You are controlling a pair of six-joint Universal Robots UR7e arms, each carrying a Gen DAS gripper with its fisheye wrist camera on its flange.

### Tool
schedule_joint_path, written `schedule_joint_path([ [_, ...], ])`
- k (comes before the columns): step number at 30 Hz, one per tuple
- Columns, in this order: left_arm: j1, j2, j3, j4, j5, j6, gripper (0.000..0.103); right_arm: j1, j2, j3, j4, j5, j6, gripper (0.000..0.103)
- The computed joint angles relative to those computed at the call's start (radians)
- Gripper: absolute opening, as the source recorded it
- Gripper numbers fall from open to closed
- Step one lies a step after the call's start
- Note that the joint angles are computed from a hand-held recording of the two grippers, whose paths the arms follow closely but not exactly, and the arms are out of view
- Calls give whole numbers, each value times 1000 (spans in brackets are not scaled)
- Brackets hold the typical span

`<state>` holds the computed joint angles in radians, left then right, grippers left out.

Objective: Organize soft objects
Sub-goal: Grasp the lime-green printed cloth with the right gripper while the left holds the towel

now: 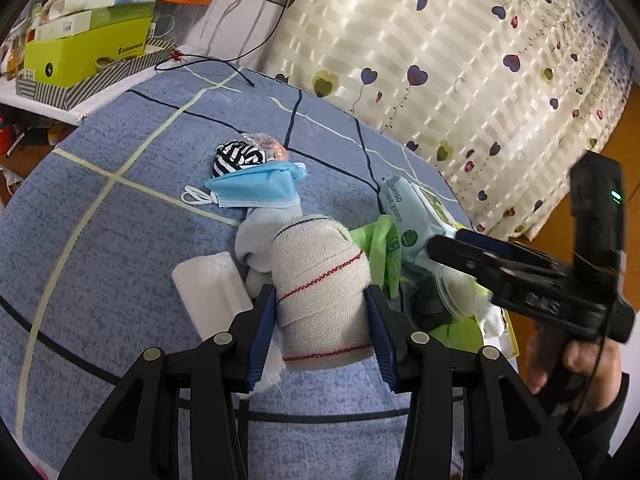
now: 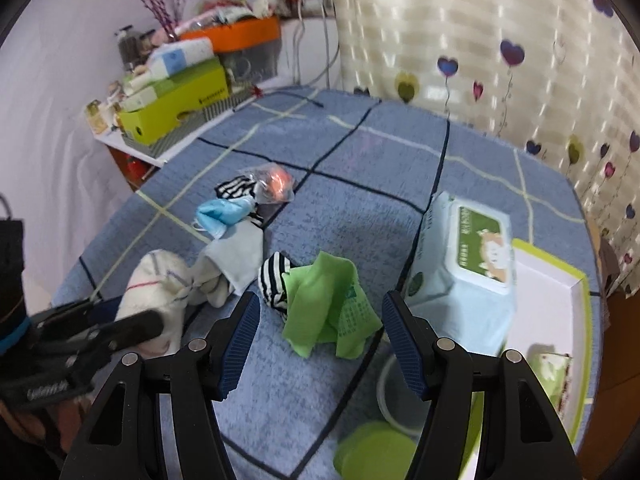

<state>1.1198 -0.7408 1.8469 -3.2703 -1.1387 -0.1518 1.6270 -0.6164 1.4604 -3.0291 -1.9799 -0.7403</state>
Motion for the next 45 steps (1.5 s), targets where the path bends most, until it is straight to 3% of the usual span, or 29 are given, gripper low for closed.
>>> schedule_joint_path([
  [12,34,-2,-17,-1,-30,7,46,5,146,-244,212,-99,131,62],
  [14,40,-2,-21,-1,-35,6,46,1,155,-258,221,-111,134,48],
  [16,44,-1,-23,-1,-39,6,46,-3,159,-270,239,-115,142,24],
  [18,47,1,-25,1,-46,6,46,-5,163,-275,249,-120,139,14],
  [21,45,1,-25,6,-49,6,46,-4,157,-261,238,-114,122,7],
  [30,21,-6,-10,-21,-31,14,46,2,63,-124,85,-16,79,6],
  [45,-32,-21,23,-55,14,10,46,9,-91,89,-38,171,27,6],
])
